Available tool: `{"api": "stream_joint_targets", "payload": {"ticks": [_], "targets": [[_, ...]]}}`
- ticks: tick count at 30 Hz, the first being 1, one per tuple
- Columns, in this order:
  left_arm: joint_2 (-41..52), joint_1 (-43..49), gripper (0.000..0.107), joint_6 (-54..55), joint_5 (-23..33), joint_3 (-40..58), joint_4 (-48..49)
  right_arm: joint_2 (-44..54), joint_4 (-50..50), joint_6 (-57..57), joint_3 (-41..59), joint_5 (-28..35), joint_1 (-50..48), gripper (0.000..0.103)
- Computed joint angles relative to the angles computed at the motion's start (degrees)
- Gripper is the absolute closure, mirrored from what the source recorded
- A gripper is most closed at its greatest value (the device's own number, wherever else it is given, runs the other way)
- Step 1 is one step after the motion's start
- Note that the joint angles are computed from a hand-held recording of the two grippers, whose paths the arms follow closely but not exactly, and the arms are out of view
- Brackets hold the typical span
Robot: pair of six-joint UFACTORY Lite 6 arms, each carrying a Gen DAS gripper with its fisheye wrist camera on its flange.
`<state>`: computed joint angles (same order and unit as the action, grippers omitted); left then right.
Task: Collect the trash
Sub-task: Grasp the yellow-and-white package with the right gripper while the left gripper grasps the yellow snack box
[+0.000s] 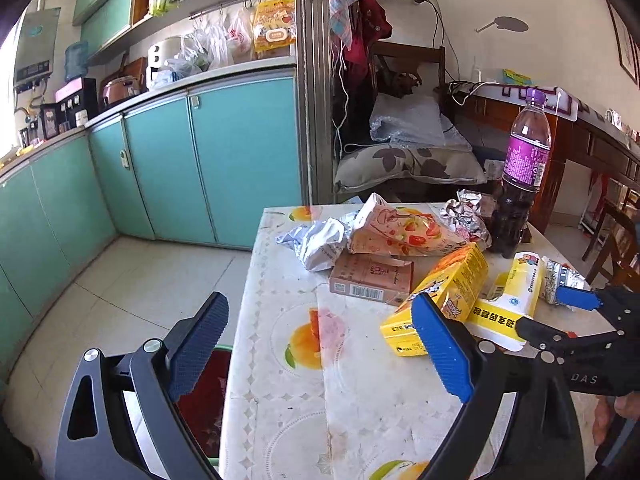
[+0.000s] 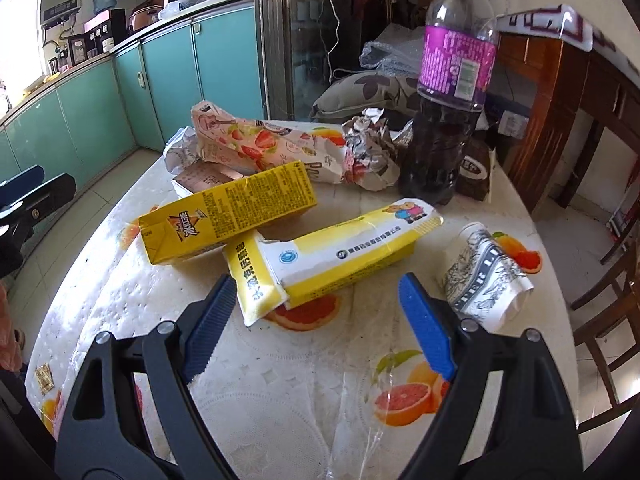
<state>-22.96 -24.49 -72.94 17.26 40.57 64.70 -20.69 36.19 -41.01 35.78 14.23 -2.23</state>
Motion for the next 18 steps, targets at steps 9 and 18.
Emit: {"api": "stream_joint_targets", "payload": {"ticks": [9,18], "targets": [[6.3,-1.8,0.017,-8.3,-3.6,1.9,7.4,24.2,35.8,-17.1,13.9,25.2,-18.5,0.018],[14.7,-7.2,0.017,-8.9,-3.5,7.5,12.6,23.1,38.3,-27.9,12.5,29.5,-22.2,0.077]]}}
